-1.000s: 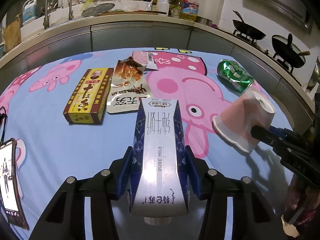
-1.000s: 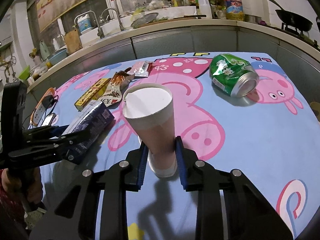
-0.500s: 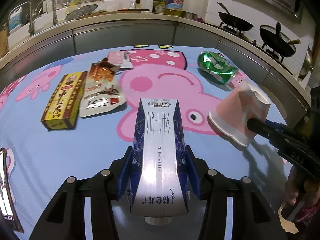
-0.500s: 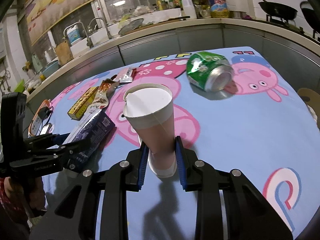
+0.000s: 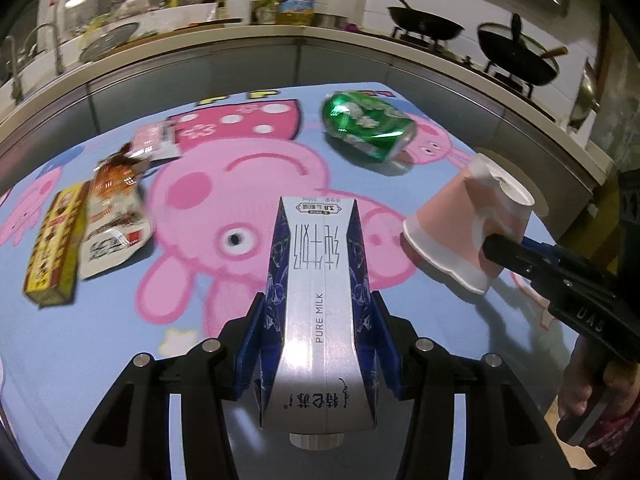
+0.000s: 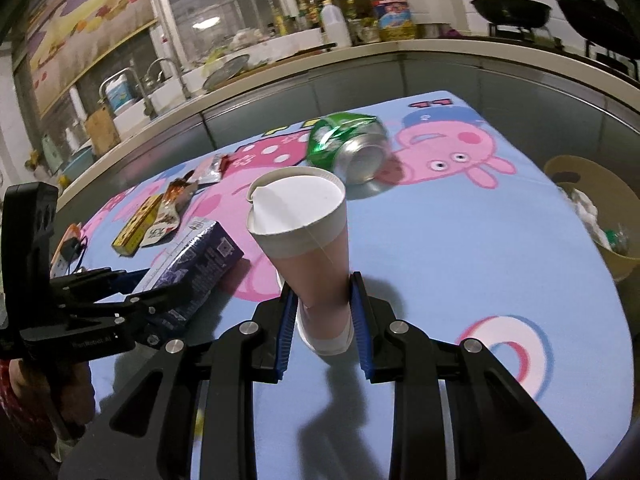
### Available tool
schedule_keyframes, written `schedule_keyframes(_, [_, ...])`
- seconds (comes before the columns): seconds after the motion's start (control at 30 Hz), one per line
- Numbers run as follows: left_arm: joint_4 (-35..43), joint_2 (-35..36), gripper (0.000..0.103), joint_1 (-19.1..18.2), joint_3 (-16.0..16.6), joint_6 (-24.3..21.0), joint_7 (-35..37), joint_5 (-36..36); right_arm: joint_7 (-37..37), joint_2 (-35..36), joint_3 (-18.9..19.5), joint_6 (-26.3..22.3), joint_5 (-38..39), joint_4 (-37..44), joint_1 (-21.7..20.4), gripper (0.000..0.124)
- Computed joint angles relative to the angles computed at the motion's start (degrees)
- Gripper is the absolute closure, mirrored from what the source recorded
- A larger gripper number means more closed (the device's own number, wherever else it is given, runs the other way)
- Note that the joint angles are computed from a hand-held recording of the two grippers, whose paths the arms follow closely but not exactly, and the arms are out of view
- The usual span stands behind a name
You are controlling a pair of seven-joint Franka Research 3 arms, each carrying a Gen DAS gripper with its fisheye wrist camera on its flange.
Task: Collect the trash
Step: 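Hold the milk carton in the left tool and the paper cup in the right tool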
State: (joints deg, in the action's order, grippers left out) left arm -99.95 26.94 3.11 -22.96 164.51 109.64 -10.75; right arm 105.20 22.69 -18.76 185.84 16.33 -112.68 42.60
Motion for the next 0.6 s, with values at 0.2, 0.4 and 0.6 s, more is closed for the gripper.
schedule_keyframes(0.2, [4.9,3.1,0.052,-2.8,-0.3,-2.9,0.7,2.0,0.8,-1.2,-7.5,1.7,2.5,-3.9,5.9,0.098])
schedule_keyframes(0.4, [11.0,6.7,0.052,-5.8,-1.3,-6.3,2.6,2.6,-0.4,-2.2,-16.9,3.5,9.1,-8.5,13.8,0.098])
schedule_keyframes(0.6, [20.0,12.0,0.052,-10.5,-0.2,-10.6,2.4,4.3,-3.5,-1.6,-25.6,3.9,16.2,-10.9,20.6,0.098])
